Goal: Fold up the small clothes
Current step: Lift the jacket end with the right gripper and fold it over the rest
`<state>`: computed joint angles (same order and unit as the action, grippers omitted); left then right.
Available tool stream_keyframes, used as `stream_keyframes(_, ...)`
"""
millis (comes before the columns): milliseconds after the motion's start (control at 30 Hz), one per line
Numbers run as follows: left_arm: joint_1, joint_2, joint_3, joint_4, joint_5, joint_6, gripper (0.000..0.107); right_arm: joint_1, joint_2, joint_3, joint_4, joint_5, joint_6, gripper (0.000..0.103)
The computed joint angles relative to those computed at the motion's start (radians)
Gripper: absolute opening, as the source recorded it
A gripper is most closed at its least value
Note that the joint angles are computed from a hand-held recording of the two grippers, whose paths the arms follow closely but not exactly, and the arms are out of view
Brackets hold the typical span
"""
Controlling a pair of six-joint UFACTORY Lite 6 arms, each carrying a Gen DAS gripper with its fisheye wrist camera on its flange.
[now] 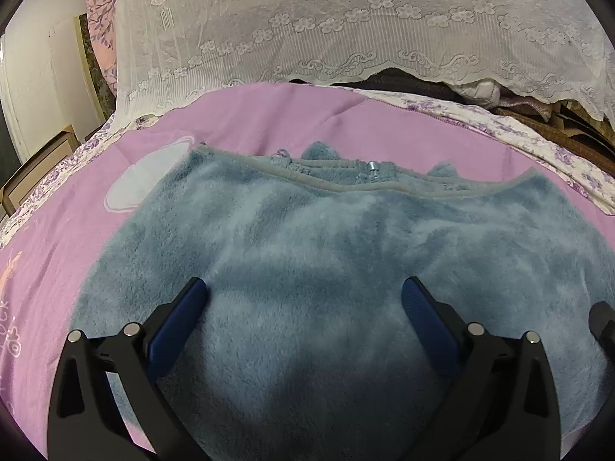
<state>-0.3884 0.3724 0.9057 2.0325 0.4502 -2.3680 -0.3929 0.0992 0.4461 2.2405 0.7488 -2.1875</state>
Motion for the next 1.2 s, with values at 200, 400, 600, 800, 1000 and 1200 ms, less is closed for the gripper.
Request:
stream_keyframes(200,-0.012,-0.071,-0.05,0.059,-0.006,-0.06,0.098,0.069,-0.169,-0.056,0.023,-0.073,0.02,0.032)
stream_keyframes(400,-0.05,-0.125,-0.082,0.064,0.018,-0.056,0.099,0.163,-0.287,-0.084,0.064,-0.152,0.052,0.032)
stream_keyframes(600,-0.073,-0.164,-0.106,0.059,0.03,-0.043,0.099,0.256,-0.345,-0.073,0.089,-0.227,0.098,0.032)
stream_keyframes(800,-0.06,-0.22,-0.129,0.032,0.025,-0.008,0.099,0.383,-0.413,-0.061,0.195,-0.343,0.048,0.033)
stream_keyframes(1000,0.002,-0.296,-0.147,0.033,-0.045,0.03,0.098,0.473,-0.439,-0.016,0.236,-0.431,0.036,0.033)
stream_keyframes(1200,0.049,-0.357,-0.171,0.015,-0.065,0.091,0.098,0.601,-0.454,0.022,0.476,-0.508,-0.16,0.033)
